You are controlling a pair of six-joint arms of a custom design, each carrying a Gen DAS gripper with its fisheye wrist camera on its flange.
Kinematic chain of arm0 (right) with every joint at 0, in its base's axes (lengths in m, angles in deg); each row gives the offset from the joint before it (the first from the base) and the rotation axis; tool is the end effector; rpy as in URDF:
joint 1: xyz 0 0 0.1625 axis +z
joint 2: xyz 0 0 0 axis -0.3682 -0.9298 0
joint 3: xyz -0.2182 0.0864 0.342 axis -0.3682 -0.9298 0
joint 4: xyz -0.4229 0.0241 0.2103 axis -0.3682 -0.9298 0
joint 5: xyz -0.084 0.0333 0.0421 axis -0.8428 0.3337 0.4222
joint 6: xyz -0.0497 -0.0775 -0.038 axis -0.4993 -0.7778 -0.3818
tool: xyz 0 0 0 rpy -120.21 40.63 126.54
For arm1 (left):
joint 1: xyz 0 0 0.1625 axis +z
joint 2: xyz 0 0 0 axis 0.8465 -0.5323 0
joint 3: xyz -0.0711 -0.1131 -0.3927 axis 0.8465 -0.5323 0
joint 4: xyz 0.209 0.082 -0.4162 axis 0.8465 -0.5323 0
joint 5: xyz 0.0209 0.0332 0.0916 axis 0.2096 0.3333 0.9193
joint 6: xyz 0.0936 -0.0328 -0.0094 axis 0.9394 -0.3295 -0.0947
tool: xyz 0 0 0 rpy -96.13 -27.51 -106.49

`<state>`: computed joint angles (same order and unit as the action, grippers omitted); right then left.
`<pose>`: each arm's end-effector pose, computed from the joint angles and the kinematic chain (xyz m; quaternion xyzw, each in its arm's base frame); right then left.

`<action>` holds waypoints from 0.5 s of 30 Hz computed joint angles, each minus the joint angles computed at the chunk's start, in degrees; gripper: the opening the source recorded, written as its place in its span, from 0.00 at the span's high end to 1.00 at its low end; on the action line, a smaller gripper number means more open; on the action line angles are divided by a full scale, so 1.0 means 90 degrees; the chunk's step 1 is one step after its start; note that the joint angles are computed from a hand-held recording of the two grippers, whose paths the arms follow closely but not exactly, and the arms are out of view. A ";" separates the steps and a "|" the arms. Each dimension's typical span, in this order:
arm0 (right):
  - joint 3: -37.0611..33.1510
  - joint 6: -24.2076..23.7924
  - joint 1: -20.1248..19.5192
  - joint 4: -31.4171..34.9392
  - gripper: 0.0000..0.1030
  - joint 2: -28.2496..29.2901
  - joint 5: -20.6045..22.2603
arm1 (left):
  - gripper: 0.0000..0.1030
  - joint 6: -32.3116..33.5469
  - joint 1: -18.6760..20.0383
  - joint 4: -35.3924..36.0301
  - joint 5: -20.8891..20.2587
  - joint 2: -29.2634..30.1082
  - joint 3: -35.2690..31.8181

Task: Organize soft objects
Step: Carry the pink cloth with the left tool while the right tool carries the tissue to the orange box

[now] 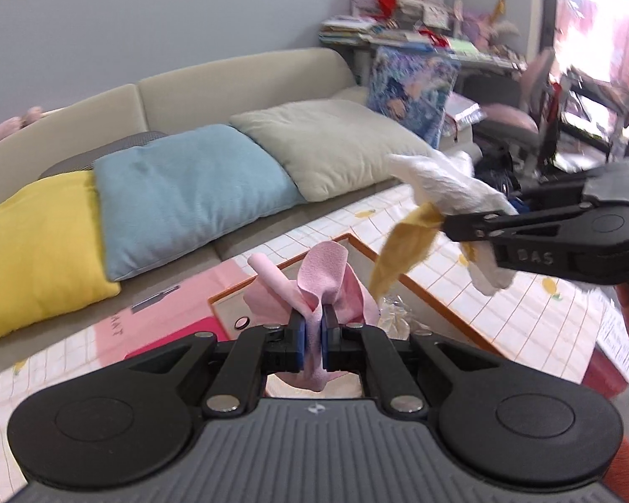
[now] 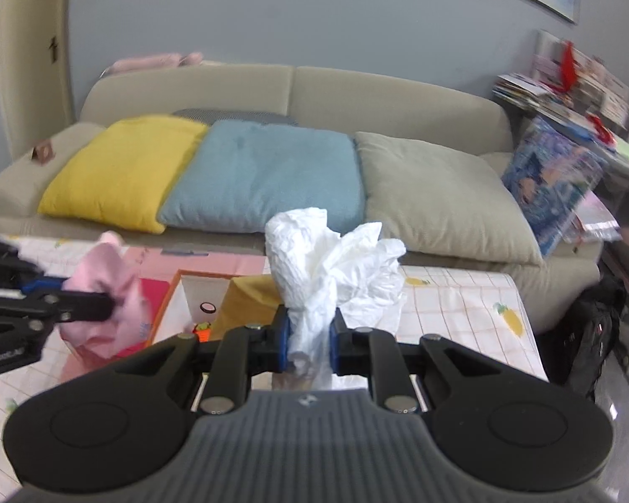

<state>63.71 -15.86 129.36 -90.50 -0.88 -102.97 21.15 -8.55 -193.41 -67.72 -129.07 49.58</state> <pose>0.2892 -0.6666 0.2779 0.2397 -0.8258 0.3745 0.3469 -0.3252 -0.6725 0.2318 0.3787 0.8479 -0.2741 0.2499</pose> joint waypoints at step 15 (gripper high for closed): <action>-0.1689 0.0374 -0.0830 0.2298 0.84 0.1227 0.1041 | 0.93 0.0584 0.0688 0.1666 0.0326 0.1410 -0.1603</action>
